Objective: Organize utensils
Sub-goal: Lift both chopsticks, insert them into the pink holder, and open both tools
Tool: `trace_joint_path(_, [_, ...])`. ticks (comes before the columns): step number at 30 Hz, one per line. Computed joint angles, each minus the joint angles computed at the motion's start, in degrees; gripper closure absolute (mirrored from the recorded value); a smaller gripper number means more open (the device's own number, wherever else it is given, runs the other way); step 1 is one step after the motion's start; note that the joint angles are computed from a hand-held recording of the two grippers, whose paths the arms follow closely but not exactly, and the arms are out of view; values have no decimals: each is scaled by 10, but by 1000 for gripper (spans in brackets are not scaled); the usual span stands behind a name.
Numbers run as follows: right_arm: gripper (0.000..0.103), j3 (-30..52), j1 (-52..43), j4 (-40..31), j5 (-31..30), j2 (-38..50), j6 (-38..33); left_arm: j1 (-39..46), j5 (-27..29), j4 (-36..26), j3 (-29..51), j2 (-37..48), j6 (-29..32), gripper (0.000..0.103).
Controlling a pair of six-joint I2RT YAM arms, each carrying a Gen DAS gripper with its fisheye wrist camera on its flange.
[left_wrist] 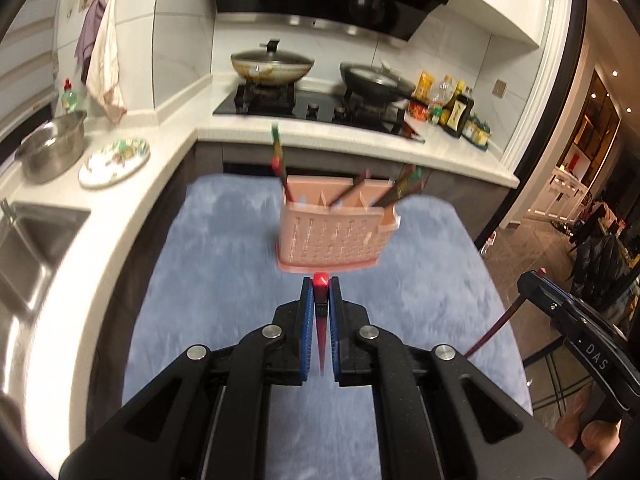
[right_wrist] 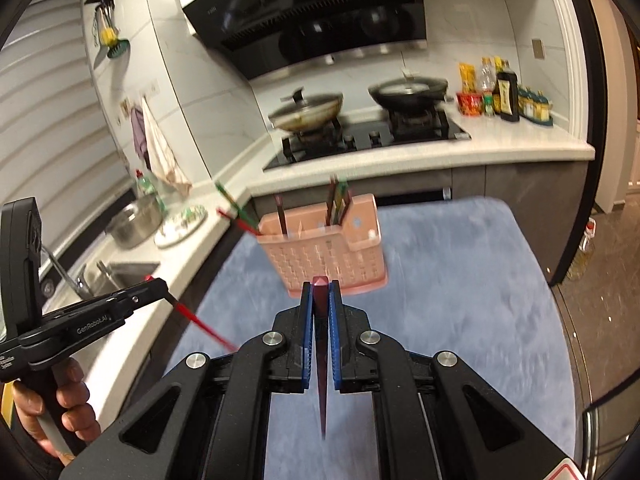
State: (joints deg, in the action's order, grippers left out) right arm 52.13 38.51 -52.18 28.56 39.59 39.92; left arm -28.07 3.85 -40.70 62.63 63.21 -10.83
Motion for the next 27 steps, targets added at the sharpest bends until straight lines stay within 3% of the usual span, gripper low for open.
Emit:
trace_joint_path(7, [96, 94, -155, 91, -109, 75, -128, 16, -2, -8, 152, 86, 16, 96])
trace_joint_path(12, [96, 184, -243, 141, -180, 159, -171, 30, -4, -14, 291, 166, 15, 96])
trace_joint_path(18, [96, 283, -291, 177, -201, 261, -198, 38, -13, -21, 428, 263, 25, 96])
trace_joint_path(22, [96, 314, -312, 199, -209, 327, -202, 43, -10, -7, 461, 312, 22, 96])
trace_joint_path(27, [96, 304, -330, 221, -231, 382, -200, 47, -10, 27, 441, 345, 24, 96])
